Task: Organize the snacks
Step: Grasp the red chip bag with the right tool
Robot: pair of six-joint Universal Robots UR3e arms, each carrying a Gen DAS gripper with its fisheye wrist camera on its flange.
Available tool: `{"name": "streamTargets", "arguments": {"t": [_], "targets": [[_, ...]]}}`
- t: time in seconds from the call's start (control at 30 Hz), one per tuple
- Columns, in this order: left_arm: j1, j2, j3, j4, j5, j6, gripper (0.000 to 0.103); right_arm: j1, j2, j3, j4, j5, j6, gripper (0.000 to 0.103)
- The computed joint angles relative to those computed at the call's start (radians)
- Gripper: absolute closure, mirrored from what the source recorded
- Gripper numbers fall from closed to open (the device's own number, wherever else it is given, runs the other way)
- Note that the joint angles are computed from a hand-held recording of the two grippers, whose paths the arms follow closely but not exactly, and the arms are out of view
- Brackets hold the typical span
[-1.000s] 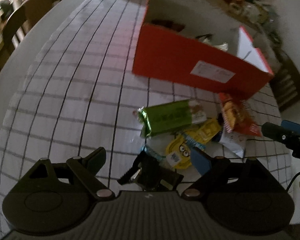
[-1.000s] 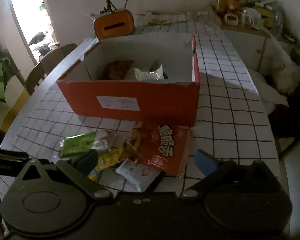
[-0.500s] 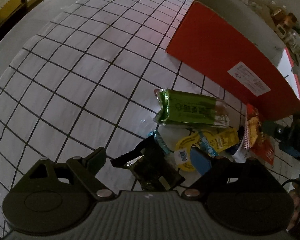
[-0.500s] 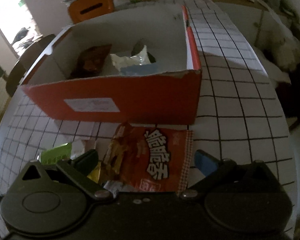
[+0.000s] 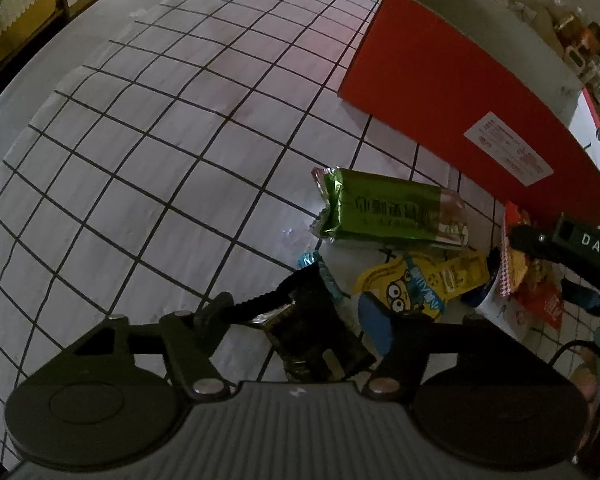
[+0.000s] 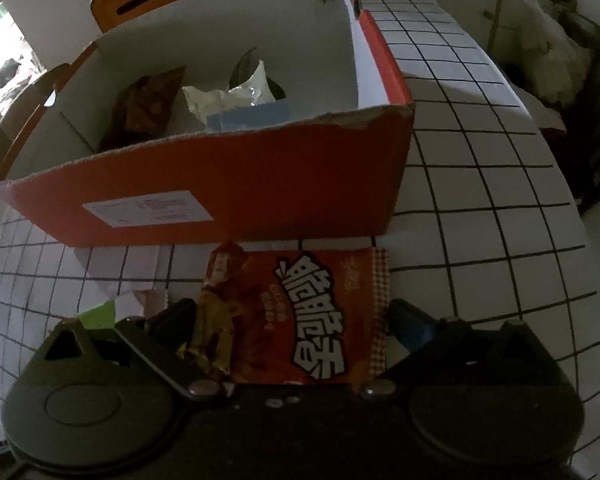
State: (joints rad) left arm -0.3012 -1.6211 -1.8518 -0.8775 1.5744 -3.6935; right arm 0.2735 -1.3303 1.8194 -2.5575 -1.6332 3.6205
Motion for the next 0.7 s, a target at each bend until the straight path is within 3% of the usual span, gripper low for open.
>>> {"name": "streamTargets", "arguments": {"t": [0.2, 0.43, 0.7], "targets": [[-0.003, 0.011, -0.022, 0.017, 0.005, 0.028, 0.05, -0.001, -0.003, -0.002, -0.01, 0.012, -0.026, 0.011], [0.037, 0.061, -0.092, 0.06, -0.047, 0.073, 0.053, 0.001, -0.023, 0.013, -0.032, 0.02, -0.058, 0.025], [0.074, 0.104, -0.13, 0.078, -0.104, 0.139, 0.055, 0.002, -0.053, 0.043, -0.053, 0.021, -0.024, 0.029]]}}
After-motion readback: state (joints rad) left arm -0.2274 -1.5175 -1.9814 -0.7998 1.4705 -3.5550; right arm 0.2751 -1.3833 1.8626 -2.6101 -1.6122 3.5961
